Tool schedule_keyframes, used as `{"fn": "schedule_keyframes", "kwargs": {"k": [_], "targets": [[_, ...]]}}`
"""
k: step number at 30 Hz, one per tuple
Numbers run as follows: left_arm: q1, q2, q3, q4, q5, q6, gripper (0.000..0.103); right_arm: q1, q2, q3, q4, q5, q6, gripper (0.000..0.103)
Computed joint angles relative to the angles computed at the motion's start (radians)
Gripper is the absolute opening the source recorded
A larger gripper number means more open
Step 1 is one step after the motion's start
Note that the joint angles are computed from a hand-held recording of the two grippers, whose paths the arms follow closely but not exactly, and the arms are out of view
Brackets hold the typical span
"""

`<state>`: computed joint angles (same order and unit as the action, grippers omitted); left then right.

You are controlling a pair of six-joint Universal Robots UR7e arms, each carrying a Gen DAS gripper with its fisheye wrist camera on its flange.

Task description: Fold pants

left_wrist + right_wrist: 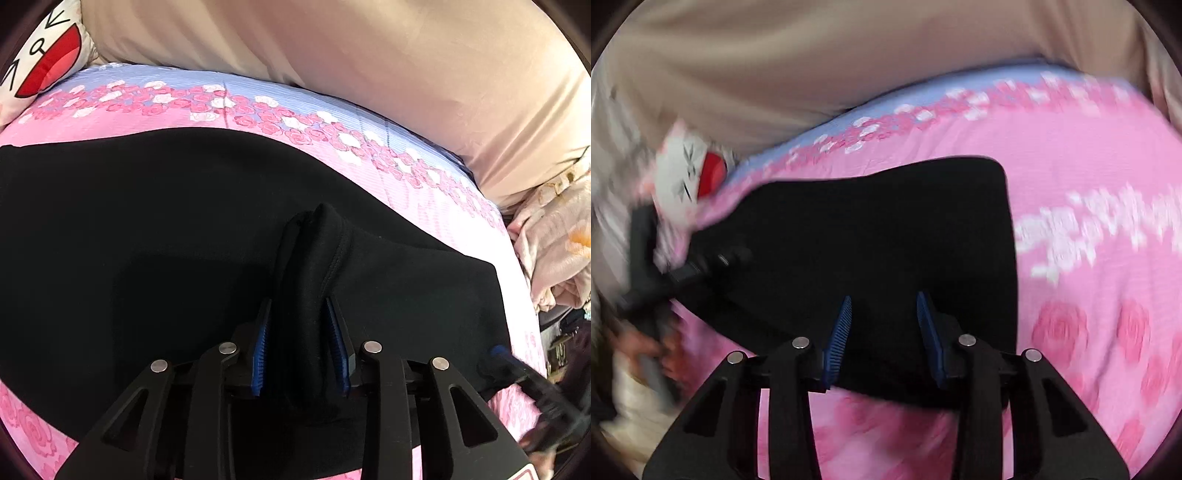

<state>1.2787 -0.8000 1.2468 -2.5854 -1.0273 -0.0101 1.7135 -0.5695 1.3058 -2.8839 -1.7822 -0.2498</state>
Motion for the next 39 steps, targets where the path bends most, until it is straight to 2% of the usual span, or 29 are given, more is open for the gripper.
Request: {"fn": "schedule_keyframes", "kwargs": {"k": [1,2,3,4,6,7,8,9,10,11,12,14,15,18,21,22,24,25,29,31,34,36,39], "targets": [[0.001,0.003,-0.001,-0.007,-0.001,-0.002,0.03,0.016,0.004,0.005,-0.036,-0.023,-0.053,0.04],[0.001,0.003,0.0,-0.014,-0.003,-0.007,0.031,0.031,0.029,-0.021,-0.045,-0.087,-0.111,0.045],[-0.001,-0.002,0.007,-0.025,-0.009,-0.023,0.031,0.04,0.059,-0.052,-0.047,-0.163,-0.135,0.054],[-0.001,-0.014,0.019,-0.038,-0.014,-0.032,0.031,0.037,0.086,-0.08,-0.036,-0.215,-0.138,0.053],[-0.006,-0.057,0.072,-0.136,-0.016,-0.015,0.032,0.035,0.085,-0.056,-0.095,-0.213,-0.138,0.053],[-0.012,-0.092,0.114,-0.22,0.012,0.003,0.042,0.043,0.083,-0.047,-0.113,-0.221,-0.142,0.053],[-0.017,-0.13,0.152,-0.303,0.073,0.014,0.069,0.051,0.082,-0.035,-0.147,-0.22,-0.155,0.054],[-0.02,-0.159,0.178,-0.369,0.143,0.013,0.084,0.05,0.081,-0.02,-0.196,-0.185,-0.186,0.055],[-0.019,-0.178,0.194,-0.422,0.2,0.01,0.092,0.048,0.077,-0.003,-0.225,-0.154,-0.208,0.055],[-0.011,-0.204,0.21,-0.47,0.256,-0.003,0.092,0.048,0.076,0.009,-0.245,-0.13,-0.226,0.056],[0.001,-0.228,0.218,-0.484,0.297,-0.031,0.092,0.05,0.085,0.005,-0.248,-0.13,-0.236,0.063],[0.044,-0.278,0.234,-0.48,0.348,-0.115,0.092,0.054,0.095,-0.018,-0.209,-0.134,-0.225,0.069],[0.074,-0.303,0.237,-0.433,0.368,-0.188,0.091,0.052,0.097,-0.027,-0.193,-0.126,-0.209,0.07],[0.141,-0.346,0.248,-0.339,0.298,-0.317,0.091,0.044,0.098,-0.048,-0.137,-0.114,-0.158,0.071],[0.191,-0.357,0.248,-0.284,0.179,-0.39,0.091,0.042,0.096,-0.048,-0.127,-0.111,-0.148,0.073],[0.186,-0.345,0.245,-0.309,0.193,-0.364,0.091,0.044,0.099,-0.052,-0.125,-0.118,-0.15,0.076],[0.189,-0.32,0.202,-0.267,0.182,-0.342,0.092,0.051,0.105,-0.057,-0.124,-0.131,-0.157,0.08],[0.185,-0.297,0.172,-0.253,0.201,-0.323,0.092,0.052,0.106,-0.058,-0.124,-0.135,-0.16,0.081],[0.197,-0.235,0.074,-0.22,0.189,-0.277,0.088,0.05,0.102,-0.053,-0.127,-0.131,-0.152,0.083],[0.204,-0.217,0.044,-0.229,0.173,-0.292,0.079,0.046,0.098,-0.048,-0.136,-0.121,-0.136,0.088],[0.203,-0.201,0.028,-0.288,0.162,-0.261,0.022,0.041,0.091,-0.042,-0.134,-0.106,-0.118,0.088],[0.188,-0.202,0.034,-0.318,0.143,-0.229,0.019,0.04,0.09,-0.042,-0.135,-0.103,-0.112,0.088],[0.12,-0.191,0.051,-0.418,0.194,-0.061,0.018,0.038,0.088,-0.04,-0.134,-0.095,-0.108,0.088]]}}
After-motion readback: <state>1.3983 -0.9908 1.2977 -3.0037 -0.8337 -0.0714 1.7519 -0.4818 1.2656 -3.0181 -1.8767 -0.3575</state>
